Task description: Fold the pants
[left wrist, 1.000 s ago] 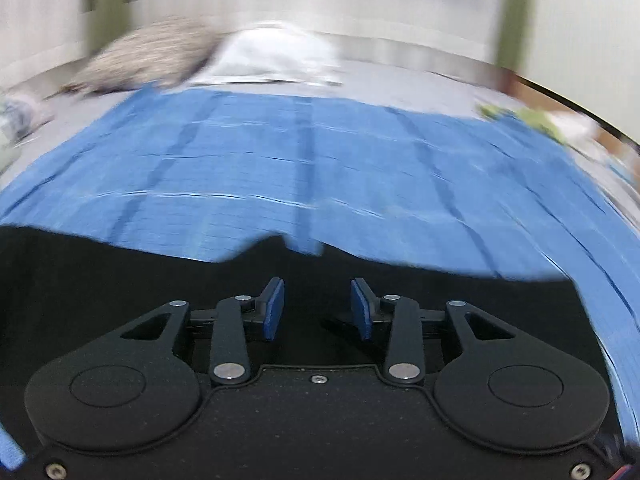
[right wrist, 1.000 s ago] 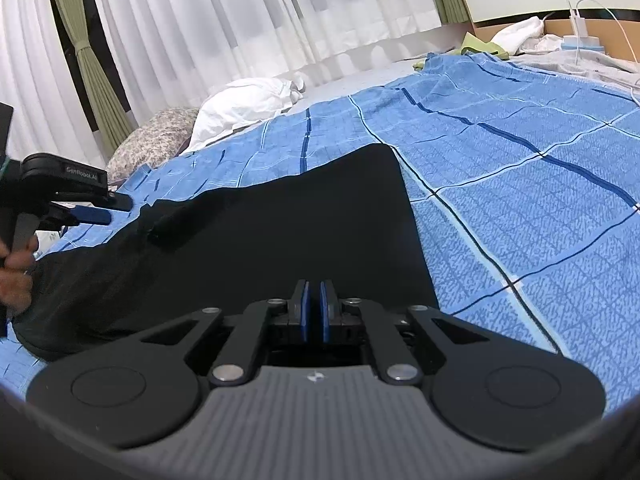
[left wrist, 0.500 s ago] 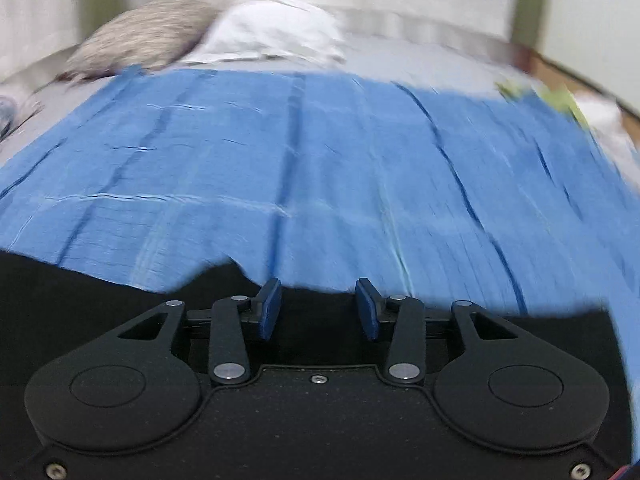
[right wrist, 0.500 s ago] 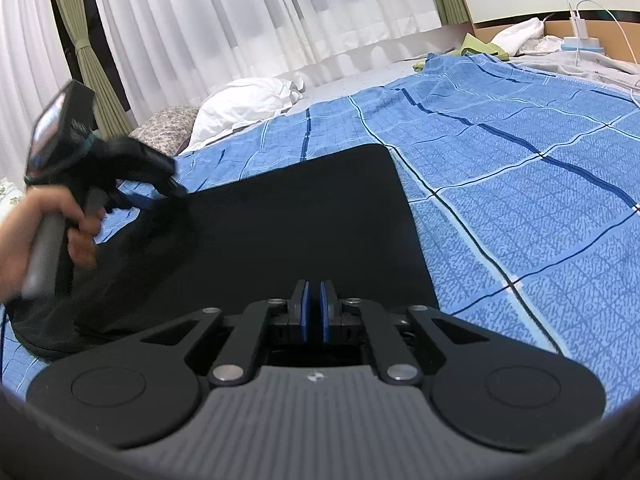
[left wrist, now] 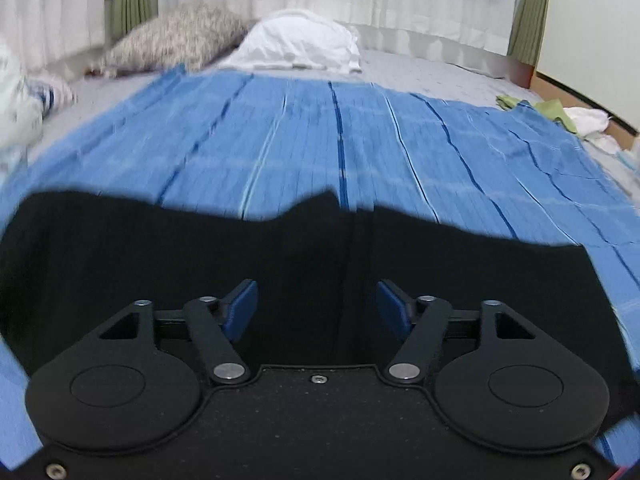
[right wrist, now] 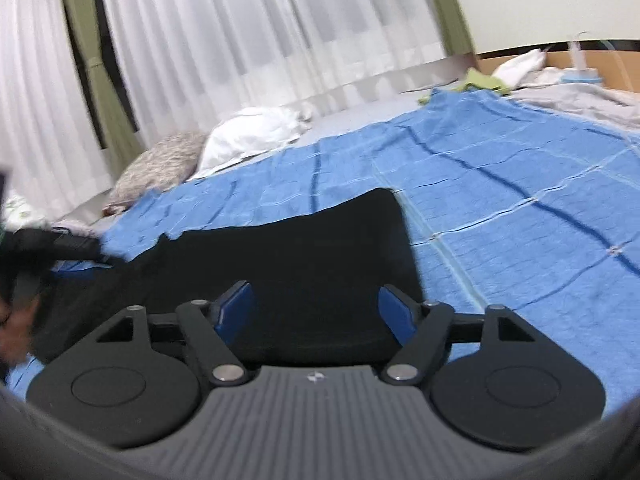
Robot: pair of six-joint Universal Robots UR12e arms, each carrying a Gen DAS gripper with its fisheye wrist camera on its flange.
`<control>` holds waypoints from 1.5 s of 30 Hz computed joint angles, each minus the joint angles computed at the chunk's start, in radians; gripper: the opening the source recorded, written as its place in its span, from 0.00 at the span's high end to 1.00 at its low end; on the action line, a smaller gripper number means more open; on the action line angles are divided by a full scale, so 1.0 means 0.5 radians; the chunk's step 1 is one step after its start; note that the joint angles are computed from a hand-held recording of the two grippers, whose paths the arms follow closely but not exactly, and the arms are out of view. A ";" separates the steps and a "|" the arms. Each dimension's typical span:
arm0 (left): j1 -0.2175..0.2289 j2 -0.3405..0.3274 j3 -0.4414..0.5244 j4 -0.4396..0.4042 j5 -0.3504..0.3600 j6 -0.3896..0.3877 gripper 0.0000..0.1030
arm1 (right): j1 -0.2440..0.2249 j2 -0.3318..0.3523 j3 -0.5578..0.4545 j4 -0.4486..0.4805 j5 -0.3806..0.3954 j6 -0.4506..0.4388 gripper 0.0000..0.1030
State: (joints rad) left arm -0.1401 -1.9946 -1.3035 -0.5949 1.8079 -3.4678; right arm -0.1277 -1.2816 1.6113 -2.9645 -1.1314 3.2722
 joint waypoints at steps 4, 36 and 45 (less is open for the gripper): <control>0.012 0.088 -0.152 0.003 -0.111 -0.093 0.23 | 0.039 -0.039 -0.001 0.114 -0.272 -0.178 0.16; -0.057 0.211 -0.423 0.199 -0.020 0.013 0.89 | -0.026 -0.108 -0.019 0.514 -0.240 -0.397 0.15; -0.061 0.211 -0.449 0.257 0.005 0.056 0.88 | 0.007 -0.092 -0.030 0.393 -0.223 -0.311 0.17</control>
